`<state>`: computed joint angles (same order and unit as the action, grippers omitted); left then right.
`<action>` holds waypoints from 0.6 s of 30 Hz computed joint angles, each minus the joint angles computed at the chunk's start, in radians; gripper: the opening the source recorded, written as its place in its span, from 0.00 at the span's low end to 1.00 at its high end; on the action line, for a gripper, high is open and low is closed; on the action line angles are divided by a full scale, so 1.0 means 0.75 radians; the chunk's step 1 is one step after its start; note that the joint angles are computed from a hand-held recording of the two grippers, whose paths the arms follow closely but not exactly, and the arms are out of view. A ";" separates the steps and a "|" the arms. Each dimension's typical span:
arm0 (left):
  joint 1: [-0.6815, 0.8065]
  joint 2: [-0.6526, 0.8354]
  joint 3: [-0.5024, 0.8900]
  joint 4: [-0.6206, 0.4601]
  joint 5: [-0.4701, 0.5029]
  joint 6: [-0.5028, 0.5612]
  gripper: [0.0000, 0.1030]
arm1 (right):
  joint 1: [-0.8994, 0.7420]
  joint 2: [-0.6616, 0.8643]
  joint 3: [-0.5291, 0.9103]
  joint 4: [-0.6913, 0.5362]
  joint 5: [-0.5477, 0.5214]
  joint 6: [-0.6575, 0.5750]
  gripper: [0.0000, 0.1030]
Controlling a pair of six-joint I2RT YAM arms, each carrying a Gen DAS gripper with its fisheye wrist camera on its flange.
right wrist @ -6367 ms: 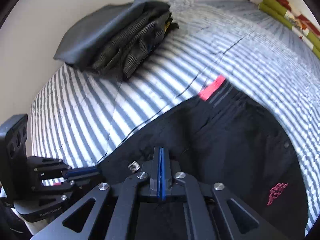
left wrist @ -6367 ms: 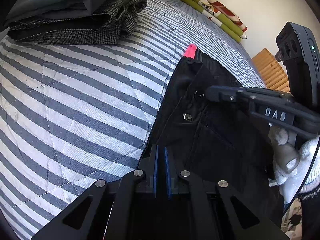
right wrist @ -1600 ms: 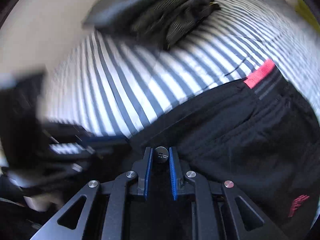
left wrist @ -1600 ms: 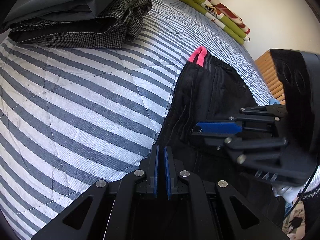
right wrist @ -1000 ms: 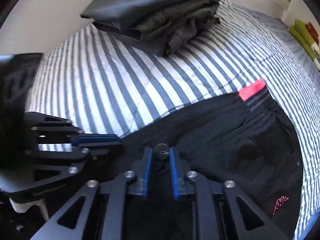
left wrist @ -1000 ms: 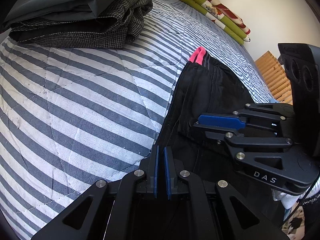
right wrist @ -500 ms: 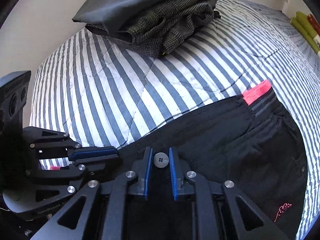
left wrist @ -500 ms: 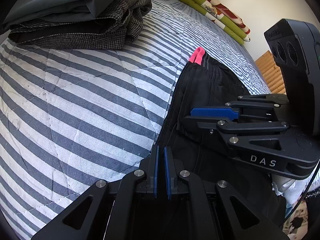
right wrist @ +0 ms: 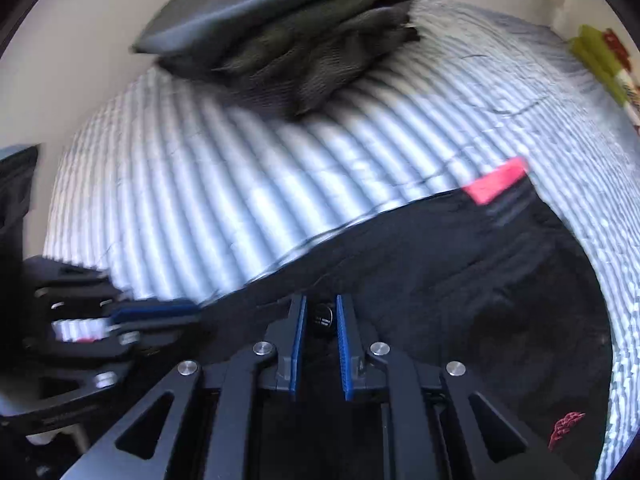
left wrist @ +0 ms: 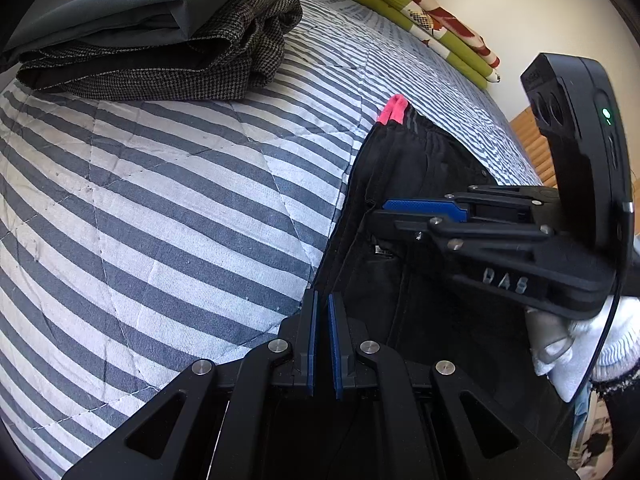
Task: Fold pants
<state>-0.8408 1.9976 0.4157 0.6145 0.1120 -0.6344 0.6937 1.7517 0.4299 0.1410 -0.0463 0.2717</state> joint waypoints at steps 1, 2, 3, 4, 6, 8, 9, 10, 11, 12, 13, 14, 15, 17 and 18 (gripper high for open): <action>0.001 -0.001 0.000 -0.001 0.000 0.004 0.07 | -0.022 -0.006 -0.008 0.008 -0.018 -0.020 0.13; 0.004 0.000 0.001 -0.002 0.001 0.008 0.07 | -0.016 -0.009 -0.011 0.010 0.014 -0.034 0.13; 0.004 0.002 0.002 -0.002 0.002 0.006 0.07 | -0.018 -0.005 -0.009 0.013 0.014 -0.027 0.13; 0.008 0.001 0.003 -0.003 0.005 0.007 0.07 | -0.039 -0.012 -0.012 0.017 -0.015 -0.018 0.13; 0.009 -0.001 -0.004 0.003 0.006 0.010 0.07 | -0.069 -0.043 -0.038 0.033 -0.065 -0.001 0.11; 0.016 -0.011 -0.015 0.004 0.011 0.016 0.07 | -0.079 -0.051 -0.051 0.054 -0.166 0.024 0.10; 0.013 -0.017 -0.023 0.007 0.009 0.013 0.07 | -0.081 -0.060 -0.052 0.044 -0.178 0.024 0.10; 0.009 -0.025 -0.028 0.004 0.005 0.010 0.07 | -0.089 -0.059 -0.049 0.035 -0.199 0.021 0.10; 0.009 -0.026 -0.029 0.003 0.005 0.012 0.07 | -0.101 -0.049 -0.041 0.024 -0.226 0.014 0.10; 0.011 -0.028 -0.031 0.005 0.005 0.015 0.07 | -0.103 -0.046 -0.041 0.020 -0.230 0.012 0.10; 0.017 -0.024 -0.031 0.008 0.009 0.021 0.07 | -0.112 -0.037 -0.034 0.014 -0.248 0.005 0.09; 0.022 -0.025 -0.034 0.010 0.013 0.024 0.07 | -0.123 -0.037 -0.034 0.014 -0.258 0.004 0.09; 0.030 -0.020 -0.031 0.011 0.019 0.029 0.07 | -0.166 -0.034 -0.037 0.025 -0.314 0.009 0.09; 0.039 -0.018 -0.027 0.008 0.025 0.037 0.07 | -0.240 -0.045 -0.069 0.063 -0.408 0.034 0.09; 0.039 -0.017 -0.026 0.009 0.025 0.037 0.07 | -0.272 -0.059 -0.092 0.078 -0.468 0.037 0.09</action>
<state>-0.8115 1.9851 0.3961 0.6211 0.1310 -0.6064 0.4897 1.7073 0.3611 0.1992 -0.3975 0.2998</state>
